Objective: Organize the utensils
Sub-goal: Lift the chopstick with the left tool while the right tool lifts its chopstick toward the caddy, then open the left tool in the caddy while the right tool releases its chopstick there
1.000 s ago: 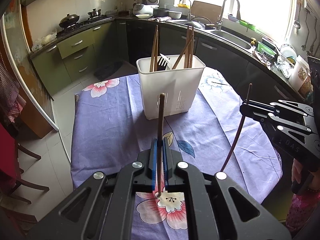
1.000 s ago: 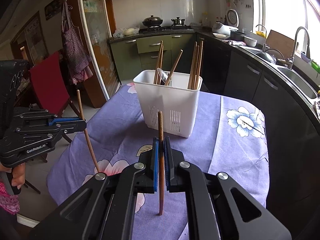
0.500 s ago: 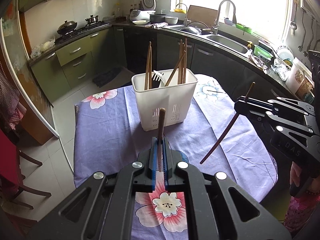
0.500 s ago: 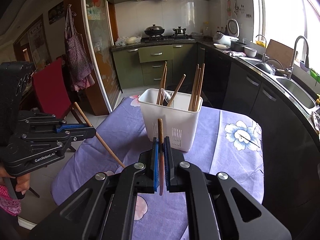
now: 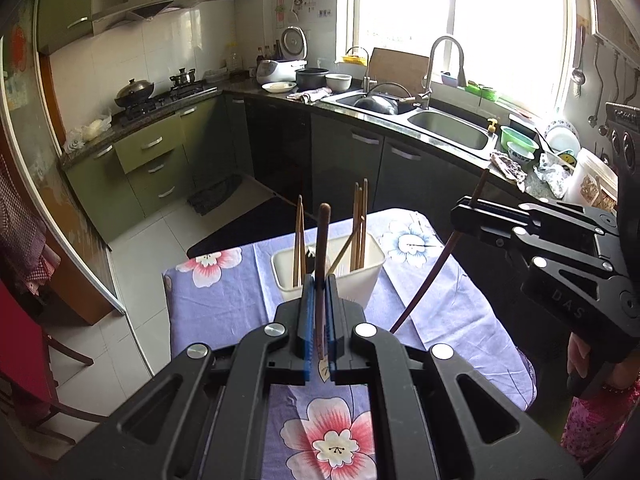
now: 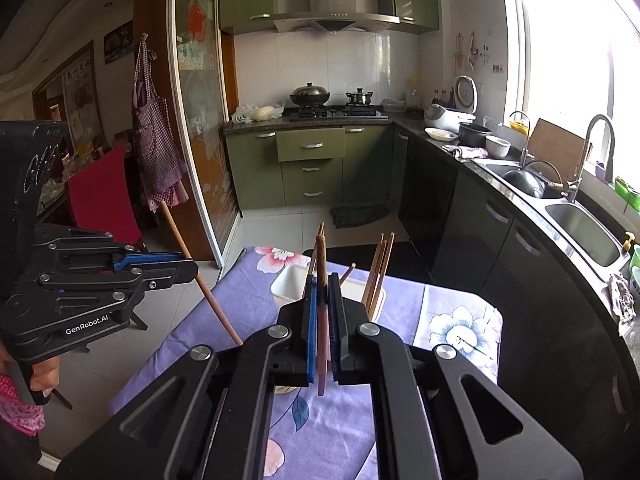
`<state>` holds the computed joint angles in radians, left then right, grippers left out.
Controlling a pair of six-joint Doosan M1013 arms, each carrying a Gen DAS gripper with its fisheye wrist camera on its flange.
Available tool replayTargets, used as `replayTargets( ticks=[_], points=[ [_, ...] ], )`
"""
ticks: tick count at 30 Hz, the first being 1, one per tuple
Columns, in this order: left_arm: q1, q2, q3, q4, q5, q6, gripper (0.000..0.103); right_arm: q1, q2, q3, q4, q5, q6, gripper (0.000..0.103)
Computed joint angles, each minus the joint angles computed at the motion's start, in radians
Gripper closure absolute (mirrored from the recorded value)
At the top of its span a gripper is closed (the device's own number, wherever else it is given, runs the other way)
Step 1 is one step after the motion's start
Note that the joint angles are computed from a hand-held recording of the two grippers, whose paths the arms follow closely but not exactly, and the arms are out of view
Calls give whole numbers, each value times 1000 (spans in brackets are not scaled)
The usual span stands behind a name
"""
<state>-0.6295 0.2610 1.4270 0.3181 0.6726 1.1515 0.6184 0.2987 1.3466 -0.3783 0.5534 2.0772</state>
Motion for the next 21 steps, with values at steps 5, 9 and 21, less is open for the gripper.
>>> replayTargets(
  ticks=[5, 9, 21],
  points=[
    [7, 23, -77, 20, 1, 10, 98, -27, 18, -73, 23, -7, -21, 97],
    [15, 52, -131, 29, 5, 13, 98, -51, 41, -130, 47, -11, -40, 97],
    [57, 175, -233, -54, 45, 78, 98, -113, 161, -248, 220, 68, -166, 97]
  ],
)
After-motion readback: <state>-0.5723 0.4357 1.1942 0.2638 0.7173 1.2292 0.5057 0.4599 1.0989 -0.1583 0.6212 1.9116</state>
